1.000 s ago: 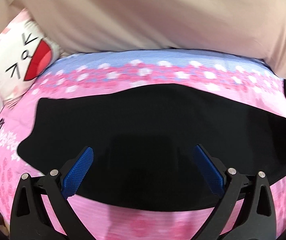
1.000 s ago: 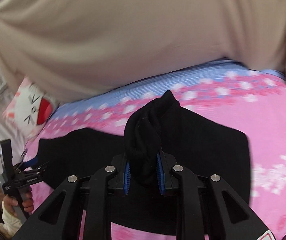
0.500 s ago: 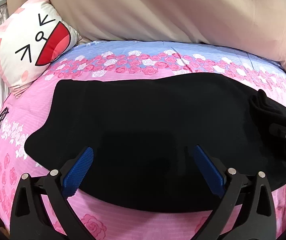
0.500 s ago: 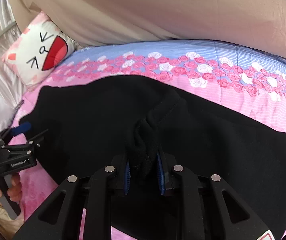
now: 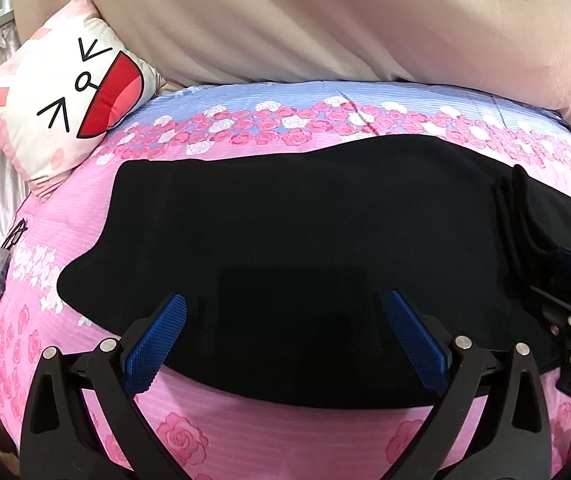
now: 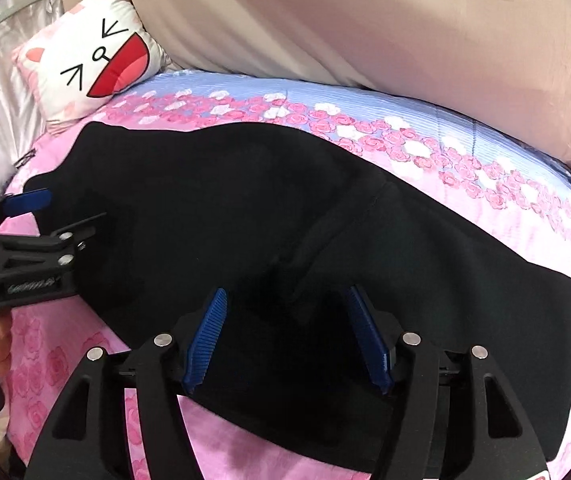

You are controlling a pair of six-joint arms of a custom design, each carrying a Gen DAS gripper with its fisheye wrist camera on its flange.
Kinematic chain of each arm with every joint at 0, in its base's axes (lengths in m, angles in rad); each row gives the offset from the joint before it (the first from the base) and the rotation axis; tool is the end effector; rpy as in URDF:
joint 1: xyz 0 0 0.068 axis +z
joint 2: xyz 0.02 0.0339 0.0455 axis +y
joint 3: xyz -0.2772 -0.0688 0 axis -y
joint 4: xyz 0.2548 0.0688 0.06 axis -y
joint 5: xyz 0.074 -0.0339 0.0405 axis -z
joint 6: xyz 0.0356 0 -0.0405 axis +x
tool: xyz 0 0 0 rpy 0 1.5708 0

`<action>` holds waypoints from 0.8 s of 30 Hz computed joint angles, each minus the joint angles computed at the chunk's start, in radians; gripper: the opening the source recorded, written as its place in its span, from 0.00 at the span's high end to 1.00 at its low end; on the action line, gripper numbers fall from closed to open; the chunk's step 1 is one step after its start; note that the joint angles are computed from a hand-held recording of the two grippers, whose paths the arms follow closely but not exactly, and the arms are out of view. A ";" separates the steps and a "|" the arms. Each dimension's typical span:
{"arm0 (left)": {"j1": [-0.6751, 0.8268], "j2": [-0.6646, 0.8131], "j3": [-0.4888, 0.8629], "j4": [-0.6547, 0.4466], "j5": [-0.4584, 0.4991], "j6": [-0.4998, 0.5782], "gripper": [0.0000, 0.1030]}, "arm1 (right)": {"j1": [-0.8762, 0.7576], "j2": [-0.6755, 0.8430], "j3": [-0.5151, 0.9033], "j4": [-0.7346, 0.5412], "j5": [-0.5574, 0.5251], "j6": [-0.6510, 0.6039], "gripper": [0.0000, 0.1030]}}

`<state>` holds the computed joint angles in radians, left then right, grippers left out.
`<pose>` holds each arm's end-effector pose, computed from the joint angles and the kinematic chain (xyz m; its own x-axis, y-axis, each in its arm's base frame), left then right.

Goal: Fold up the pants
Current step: 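Open the right tool and withdraw it from the folded trousers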

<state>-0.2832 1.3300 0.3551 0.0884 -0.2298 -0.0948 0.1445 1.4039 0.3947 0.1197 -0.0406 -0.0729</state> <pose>0.2089 -0.0524 0.1213 -0.7533 0.1232 -0.6460 0.0628 0.9913 0.1159 0.2268 0.0345 0.1180 -0.7543 -0.1833 -0.6304 -0.2247 0.9743 -0.0144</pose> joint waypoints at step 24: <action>0.058 0.053 0.019 -0.039 0.053 -0.016 0.05 | 0.012 -0.024 0.088 -0.070 -0.062 0.049 0.85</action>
